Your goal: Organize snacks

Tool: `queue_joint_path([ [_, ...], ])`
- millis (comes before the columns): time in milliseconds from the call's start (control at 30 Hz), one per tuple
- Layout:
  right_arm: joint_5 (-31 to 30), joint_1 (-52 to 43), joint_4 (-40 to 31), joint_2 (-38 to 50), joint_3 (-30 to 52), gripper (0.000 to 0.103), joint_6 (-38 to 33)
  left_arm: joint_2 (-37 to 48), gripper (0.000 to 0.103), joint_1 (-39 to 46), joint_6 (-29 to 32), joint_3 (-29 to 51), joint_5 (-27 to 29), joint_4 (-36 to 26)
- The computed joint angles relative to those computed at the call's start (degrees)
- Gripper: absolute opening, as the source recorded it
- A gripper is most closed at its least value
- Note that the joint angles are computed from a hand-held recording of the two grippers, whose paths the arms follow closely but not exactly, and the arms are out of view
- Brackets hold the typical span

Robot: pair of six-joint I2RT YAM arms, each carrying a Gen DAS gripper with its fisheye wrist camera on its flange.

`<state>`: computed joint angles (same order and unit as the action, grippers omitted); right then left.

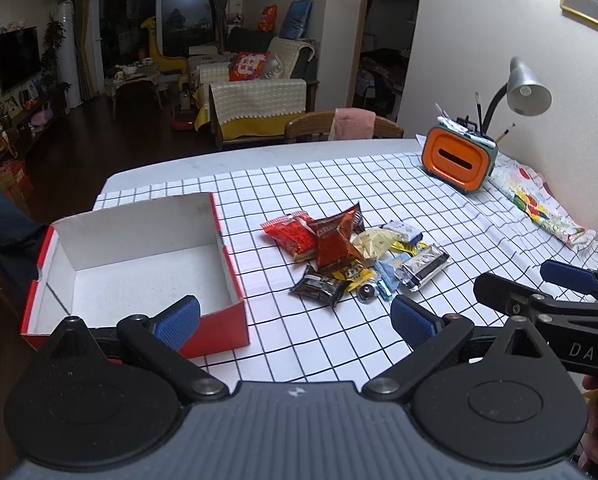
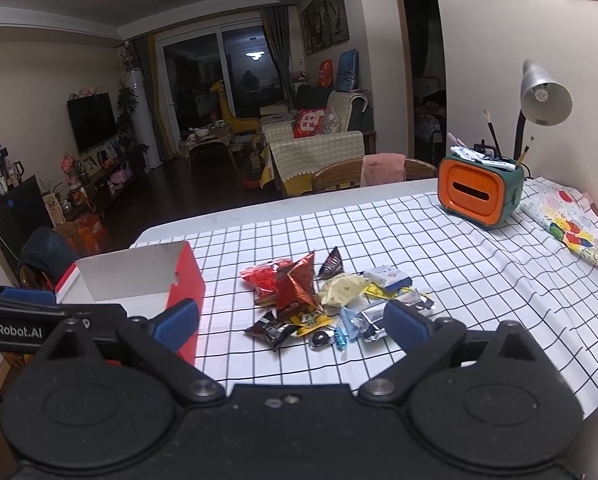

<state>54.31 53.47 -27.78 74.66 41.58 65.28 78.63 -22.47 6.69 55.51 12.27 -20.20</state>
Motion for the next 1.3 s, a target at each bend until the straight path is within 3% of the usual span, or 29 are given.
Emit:
queue_joint_path([
  [300,-8.50,-11.37,9.35,-8.11,-9.54,0.097,-9.80,7.65,0.102,-6.44,-3.51,4.60,-5.16,1.62],
  [567,-23.78,-29.55,20.43,-9.39,-16.23,0.095,-20.87,16.80,0.102,-11.51,-6.88,10.54,-11.07,3.02],
  [833,-36.34,-45.61,32.21,3.28,-15.91,0.093,-27.64,26.29,0.102,-14.97,-9.94,16.86,-16.38,3.05],
  [967,-40.59,-51.34,35.89,13.49,-11.87,0.085,-29.31,30.74,0.102,-16.26,-10.73,20.26,-18.29,2.45],
  [1300,-48.52,-58.59,33.66,32.66,2.89,0.077,-26.34,39.53,0.101,-18.55,-12.03,28.65,-20.45,-0.95],
])
